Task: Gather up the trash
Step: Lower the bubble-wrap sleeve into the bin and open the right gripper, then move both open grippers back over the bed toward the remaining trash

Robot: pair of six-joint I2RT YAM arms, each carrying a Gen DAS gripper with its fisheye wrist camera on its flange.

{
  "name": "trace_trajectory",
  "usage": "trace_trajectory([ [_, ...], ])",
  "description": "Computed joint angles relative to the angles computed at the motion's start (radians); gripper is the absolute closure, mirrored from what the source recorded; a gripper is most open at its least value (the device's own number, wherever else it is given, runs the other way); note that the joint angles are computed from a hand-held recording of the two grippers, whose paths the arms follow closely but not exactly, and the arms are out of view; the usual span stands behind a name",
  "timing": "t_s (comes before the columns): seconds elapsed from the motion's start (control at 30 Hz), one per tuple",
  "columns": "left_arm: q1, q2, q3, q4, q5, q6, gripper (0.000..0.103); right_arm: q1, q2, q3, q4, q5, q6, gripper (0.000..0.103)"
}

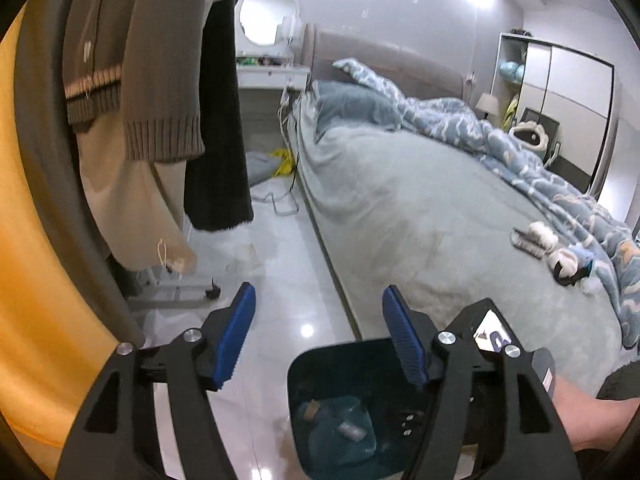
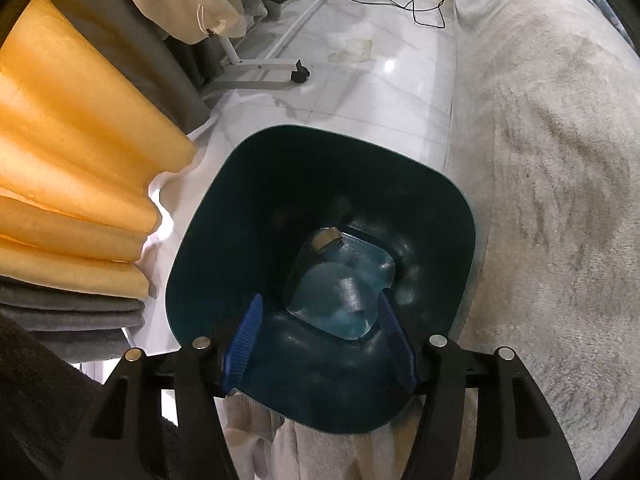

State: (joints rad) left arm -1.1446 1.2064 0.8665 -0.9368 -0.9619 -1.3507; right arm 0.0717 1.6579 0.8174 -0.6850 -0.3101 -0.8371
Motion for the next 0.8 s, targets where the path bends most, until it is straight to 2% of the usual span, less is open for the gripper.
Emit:
trace_trajectory([
  [0.07,-0.01,0.011,0.012,-0.011,-0.018,-0.003,0.034,-0.008,-0.012,0.005,-0.015,-0.013,-0.009,0.041],
  [0.17,-0.013,0.015,0.02,-0.009,-0.025,-0.004,0.025,-0.036,-0.024,0.018,-0.04,-0.032,-0.034,0.04],
  [0.27,-0.014,0.017,0.031,-0.013,-0.038,-0.002,0.022,-0.051,-0.043,0.024,-0.054,-0.049,-0.05,0.038],
  [0.43,0.0,0.023,0.041,0.05,-0.032,0.083,0.012,-0.087,-0.092,0.038,-0.09,-0.098,-0.097,0.035],
  [0.8,0.036,0.065,0.064,0.209,-0.015,0.202,0.01,-0.253,-0.113,0.156,-0.213,-0.254,-0.237,0.033],
])
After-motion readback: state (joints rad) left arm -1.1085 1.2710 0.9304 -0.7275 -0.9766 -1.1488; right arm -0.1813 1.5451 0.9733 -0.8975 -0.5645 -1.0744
